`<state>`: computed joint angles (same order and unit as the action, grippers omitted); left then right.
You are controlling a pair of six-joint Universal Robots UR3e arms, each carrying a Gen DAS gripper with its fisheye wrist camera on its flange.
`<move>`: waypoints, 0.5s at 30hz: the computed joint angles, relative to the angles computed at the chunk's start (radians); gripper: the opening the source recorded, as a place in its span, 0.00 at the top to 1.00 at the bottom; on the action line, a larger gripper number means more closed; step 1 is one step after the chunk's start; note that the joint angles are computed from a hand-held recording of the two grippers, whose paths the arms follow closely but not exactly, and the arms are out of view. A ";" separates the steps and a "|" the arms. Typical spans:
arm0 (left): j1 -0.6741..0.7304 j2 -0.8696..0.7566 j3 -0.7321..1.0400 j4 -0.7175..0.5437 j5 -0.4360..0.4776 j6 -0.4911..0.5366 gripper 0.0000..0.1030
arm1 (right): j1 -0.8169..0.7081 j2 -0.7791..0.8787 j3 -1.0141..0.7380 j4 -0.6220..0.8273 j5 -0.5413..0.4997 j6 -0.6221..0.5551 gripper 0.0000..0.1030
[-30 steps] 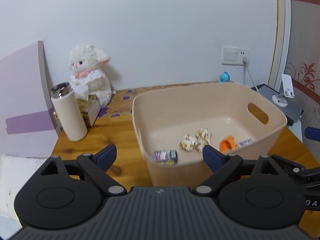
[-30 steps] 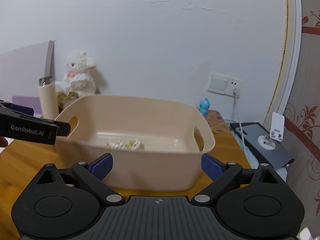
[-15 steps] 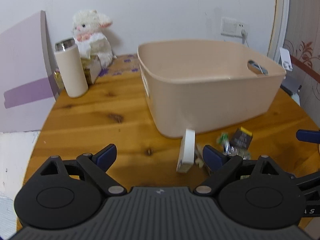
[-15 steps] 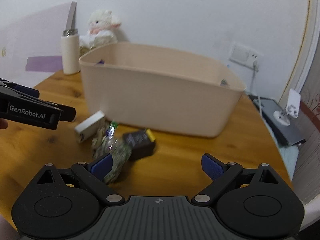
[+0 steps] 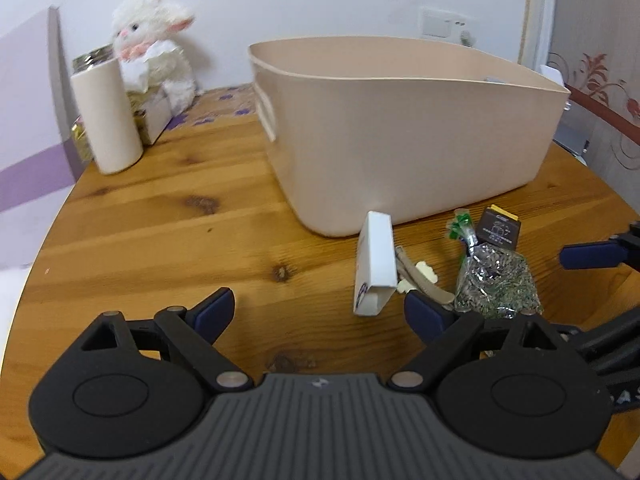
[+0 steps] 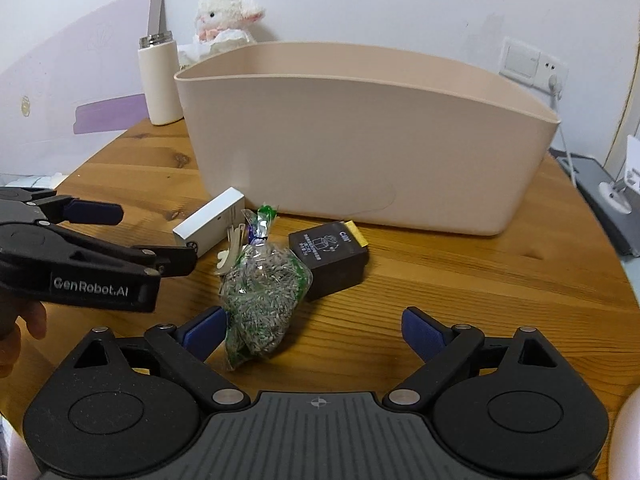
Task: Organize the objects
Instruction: 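Grasp the white box with the left tool while the right grasps the herb bag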
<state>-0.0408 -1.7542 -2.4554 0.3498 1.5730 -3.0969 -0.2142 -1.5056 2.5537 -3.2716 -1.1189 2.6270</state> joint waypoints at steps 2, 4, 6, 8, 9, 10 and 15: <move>-0.006 -0.028 0.012 0.023 -0.001 0.022 0.13 | 0.020 0.040 -0.035 0.006 -0.013 0.014 0.14; -0.027 -0.063 0.036 0.036 0.029 0.034 0.22 | 0.030 0.071 -0.058 0.010 -0.012 0.023 0.16; -0.036 -0.089 0.057 0.038 0.040 0.045 0.33 | 0.037 0.096 -0.062 -0.017 -0.012 0.027 0.18; -0.025 -0.102 0.059 0.054 0.013 0.044 0.41 | 0.040 0.100 -0.062 -0.029 -0.011 0.021 0.26; -0.015 -0.100 0.060 0.051 -0.006 0.045 0.47 | 0.042 0.104 -0.065 -0.034 -0.011 0.019 0.28; -0.006 -0.097 0.062 0.044 -0.023 0.045 0.50 | 0.045 0.107 -0.074 -0.029 -0.010 0.019 0.35; 0.017 -0.092 0.060 0.036 -0.079 0.040 0.76 | 0.028 0.076 -0.075 0.017 0.017 -0.004 0.57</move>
<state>-0.0239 -1.8464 -2.3951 0.3860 1.4944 -3.0572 -0.1865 -1.4296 2.4785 -3.2548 -1.1022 2.6226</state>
